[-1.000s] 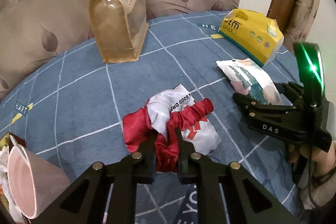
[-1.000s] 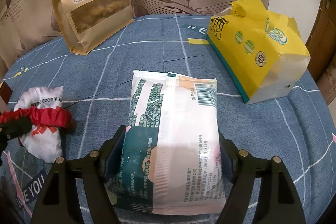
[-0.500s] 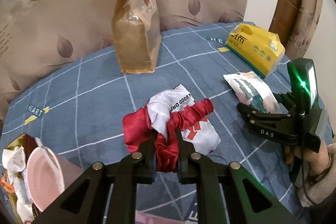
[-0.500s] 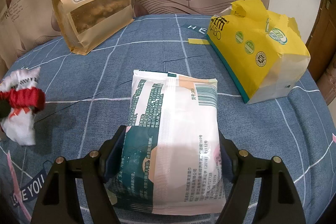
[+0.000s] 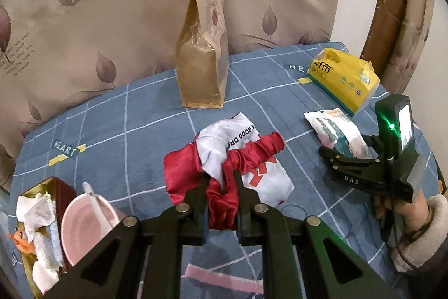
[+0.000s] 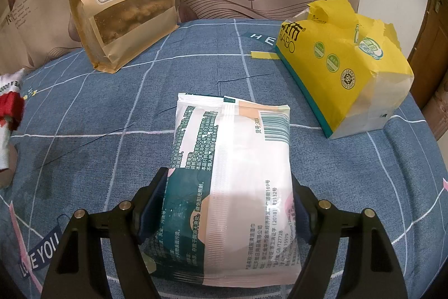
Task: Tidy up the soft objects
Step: 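Lift the red-and-white cloth with the left gripper and carry it over the tray, then lower the cloth into the tray and open the left gripper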
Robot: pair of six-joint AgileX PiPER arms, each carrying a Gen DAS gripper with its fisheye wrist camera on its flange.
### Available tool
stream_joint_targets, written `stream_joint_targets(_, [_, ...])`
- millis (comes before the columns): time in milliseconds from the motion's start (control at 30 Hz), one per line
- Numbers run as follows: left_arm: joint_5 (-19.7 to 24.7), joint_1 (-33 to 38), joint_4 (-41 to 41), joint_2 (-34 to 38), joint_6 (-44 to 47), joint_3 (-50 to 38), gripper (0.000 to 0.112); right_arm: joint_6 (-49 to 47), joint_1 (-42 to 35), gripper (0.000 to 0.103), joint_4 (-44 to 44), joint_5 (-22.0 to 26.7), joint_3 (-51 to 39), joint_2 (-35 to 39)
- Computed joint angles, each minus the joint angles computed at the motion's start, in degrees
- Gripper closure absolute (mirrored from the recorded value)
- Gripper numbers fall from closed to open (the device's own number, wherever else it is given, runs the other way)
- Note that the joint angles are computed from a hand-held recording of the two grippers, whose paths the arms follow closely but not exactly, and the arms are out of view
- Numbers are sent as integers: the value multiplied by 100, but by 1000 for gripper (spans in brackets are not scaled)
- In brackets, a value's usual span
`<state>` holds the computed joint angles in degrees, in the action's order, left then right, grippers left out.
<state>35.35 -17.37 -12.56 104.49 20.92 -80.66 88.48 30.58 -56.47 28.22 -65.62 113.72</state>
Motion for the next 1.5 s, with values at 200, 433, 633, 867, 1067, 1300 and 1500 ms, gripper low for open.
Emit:
stream_joint_targets(200, [136,225,-172,-275,119,122,99,0,8,28,6,8,-3,0])
stream_joint_targets(433, [224,543,-354,-719,407,340,99,-5,-3,28,2,0,3,-2])
stream_joint_targets(633, [389,937,-381,-958,540,358,99,-10,-4,28,6,-1,0,0])
stream_joint_targets(867, [397,1518,-295,-1115,650,382,99,-13,-2,28,10,4,-6,4])
stream_joint_targets(1067, [412,2098,-159,-1056,661,202,99,-10,9,28,15,14,-14,10])
stream_joint_targets(1300, [437,2738,104,-776,482,-193,99,-7,5,28,8,12,-13,13])
stream_joint_targets(1500, [424,3057,399,-303,186,-441,99,-3,8,28,4,16,-16,18])
